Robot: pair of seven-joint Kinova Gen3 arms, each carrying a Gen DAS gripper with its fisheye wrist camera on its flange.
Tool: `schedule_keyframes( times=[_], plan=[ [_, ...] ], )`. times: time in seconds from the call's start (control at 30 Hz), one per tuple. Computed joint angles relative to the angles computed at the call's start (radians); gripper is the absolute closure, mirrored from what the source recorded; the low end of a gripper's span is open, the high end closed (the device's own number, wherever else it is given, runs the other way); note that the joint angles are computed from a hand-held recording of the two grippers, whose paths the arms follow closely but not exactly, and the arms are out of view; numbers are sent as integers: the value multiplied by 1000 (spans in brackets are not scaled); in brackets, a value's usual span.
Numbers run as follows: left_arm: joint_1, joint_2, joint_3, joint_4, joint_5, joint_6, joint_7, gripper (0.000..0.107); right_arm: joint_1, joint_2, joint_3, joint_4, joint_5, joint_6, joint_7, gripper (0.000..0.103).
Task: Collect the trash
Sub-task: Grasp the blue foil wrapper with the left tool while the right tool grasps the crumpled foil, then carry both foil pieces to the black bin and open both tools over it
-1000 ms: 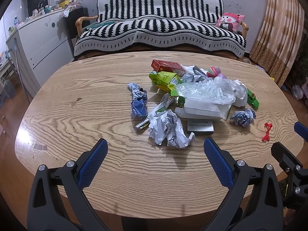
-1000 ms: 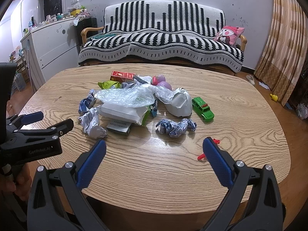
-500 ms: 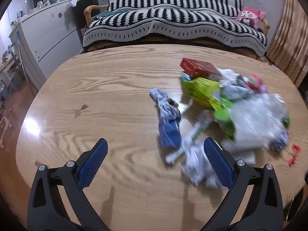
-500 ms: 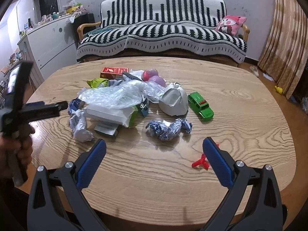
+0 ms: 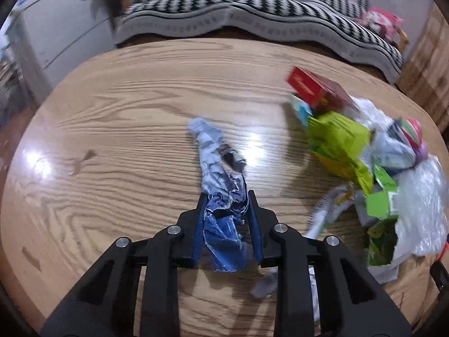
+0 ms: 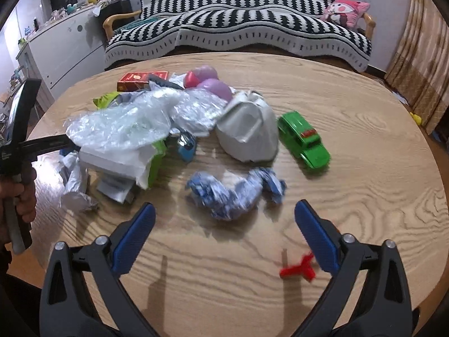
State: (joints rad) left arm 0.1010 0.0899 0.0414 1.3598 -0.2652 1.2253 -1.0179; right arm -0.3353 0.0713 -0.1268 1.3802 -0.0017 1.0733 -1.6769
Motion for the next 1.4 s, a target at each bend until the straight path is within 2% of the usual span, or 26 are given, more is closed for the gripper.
schedule_keyframes(
  times=[0.1,0.23,0.3,0.33,0.37,0.4,0.43,0.67,0.8,1.03,1.17,1.33,1.4],
  plan=[
    [-2,-19,4,-9,0,16,13,83,-2,16,0,-16,-7,5,3,15],
    [150,-55,-99,-13,-50,28,57,84,-15,31,-2,-32,15,15,-12,20],
    [195,-84,-119,-5,-54,29,38,84,-31,50,-3,-42,50,22,-33,26],
    [202,-96,-109,-2,-58,34,35,84,-36,60,-4,-45,63,27,-42,32],
    [212,-104,-104,-5,-64,47,44,84,-44,70,-1,-47,75,34,-53,61],
    [205,-110,-84,-7,-75,56,54,84,-52,72,16,-44,70,27,-55,69],
    [211,-116,-74,-7,-90,64,66,84,-40,64,17,-36,49,10,-53,72],
    [281,-141,17,-36,-162,68,100,84,78,-76,41,18,-136,-23,86,72],
    [348,-100,68,-85,-160,34,97,84,146,-178,87,68,-143,-11,129,72],
    [547,67,124,-258,-160,-28,95,84,314,-323,267,129,-154,57,243,72],
    [677,205,142,-410,-144,-52,49,84,411,-369,422,157,-161,101,335,72],
    [767,434,335,-641,-206,-65,5,84,552,-360,645,174,-201,140,495,72],
    [818,526,372,-734,-194,-69,-38,84,588,-335,737,180,-227,151,567,72]
  ],
)
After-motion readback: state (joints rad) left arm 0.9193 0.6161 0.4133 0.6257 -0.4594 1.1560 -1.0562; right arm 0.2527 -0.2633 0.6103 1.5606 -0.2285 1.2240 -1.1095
